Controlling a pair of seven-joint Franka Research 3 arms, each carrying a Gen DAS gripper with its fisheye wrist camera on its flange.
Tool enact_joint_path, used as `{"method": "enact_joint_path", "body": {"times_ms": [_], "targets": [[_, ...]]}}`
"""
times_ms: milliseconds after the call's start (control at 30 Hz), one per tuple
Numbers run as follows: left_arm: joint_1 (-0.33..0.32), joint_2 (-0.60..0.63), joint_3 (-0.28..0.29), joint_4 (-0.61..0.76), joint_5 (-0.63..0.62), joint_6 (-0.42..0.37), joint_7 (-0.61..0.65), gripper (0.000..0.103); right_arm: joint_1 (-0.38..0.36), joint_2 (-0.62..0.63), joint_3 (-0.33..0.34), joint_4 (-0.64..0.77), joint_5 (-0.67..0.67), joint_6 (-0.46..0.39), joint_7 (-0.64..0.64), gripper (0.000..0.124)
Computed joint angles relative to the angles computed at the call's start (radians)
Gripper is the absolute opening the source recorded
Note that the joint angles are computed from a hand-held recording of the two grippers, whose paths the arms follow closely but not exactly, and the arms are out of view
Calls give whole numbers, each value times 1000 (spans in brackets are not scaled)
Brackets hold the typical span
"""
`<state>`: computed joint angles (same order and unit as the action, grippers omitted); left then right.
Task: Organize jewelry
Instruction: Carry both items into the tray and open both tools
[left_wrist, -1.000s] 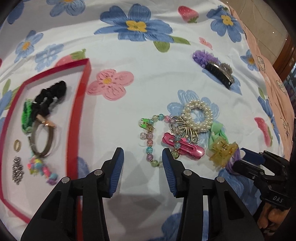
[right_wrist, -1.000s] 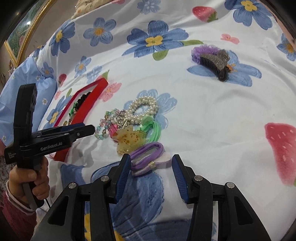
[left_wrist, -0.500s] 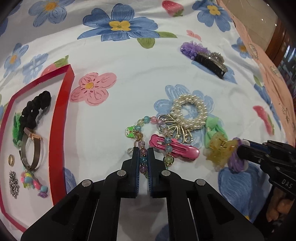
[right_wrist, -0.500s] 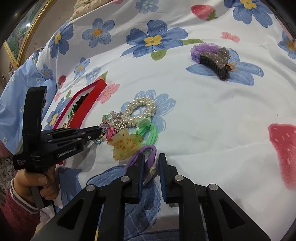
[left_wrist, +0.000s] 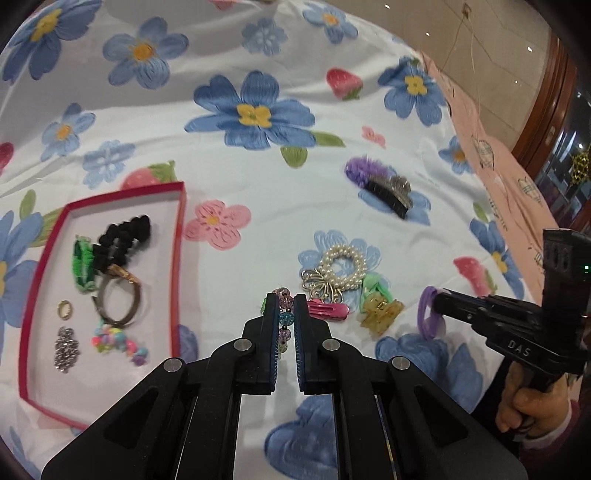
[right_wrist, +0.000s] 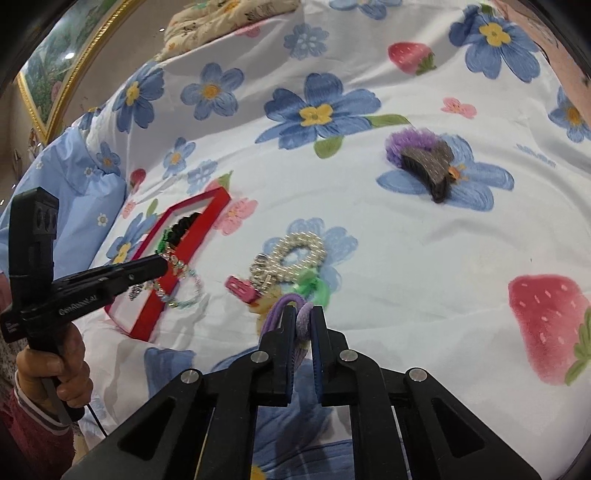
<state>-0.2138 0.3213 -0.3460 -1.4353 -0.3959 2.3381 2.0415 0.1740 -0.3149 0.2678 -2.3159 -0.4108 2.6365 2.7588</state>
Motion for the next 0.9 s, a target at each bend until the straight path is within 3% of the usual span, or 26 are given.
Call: {"method": "enact_joint_path", "body": {"times_ms": [400, 900], "targets": [[48, -88, 32, -86, -90, 36, 27, 6, 38, 87, -5, 108, -28, 30, -34, 7], [97, -117, 73, -136, -138, 56, -1, 6, 157, 263, -82, 278, 4, 55, -139, 7]]}}
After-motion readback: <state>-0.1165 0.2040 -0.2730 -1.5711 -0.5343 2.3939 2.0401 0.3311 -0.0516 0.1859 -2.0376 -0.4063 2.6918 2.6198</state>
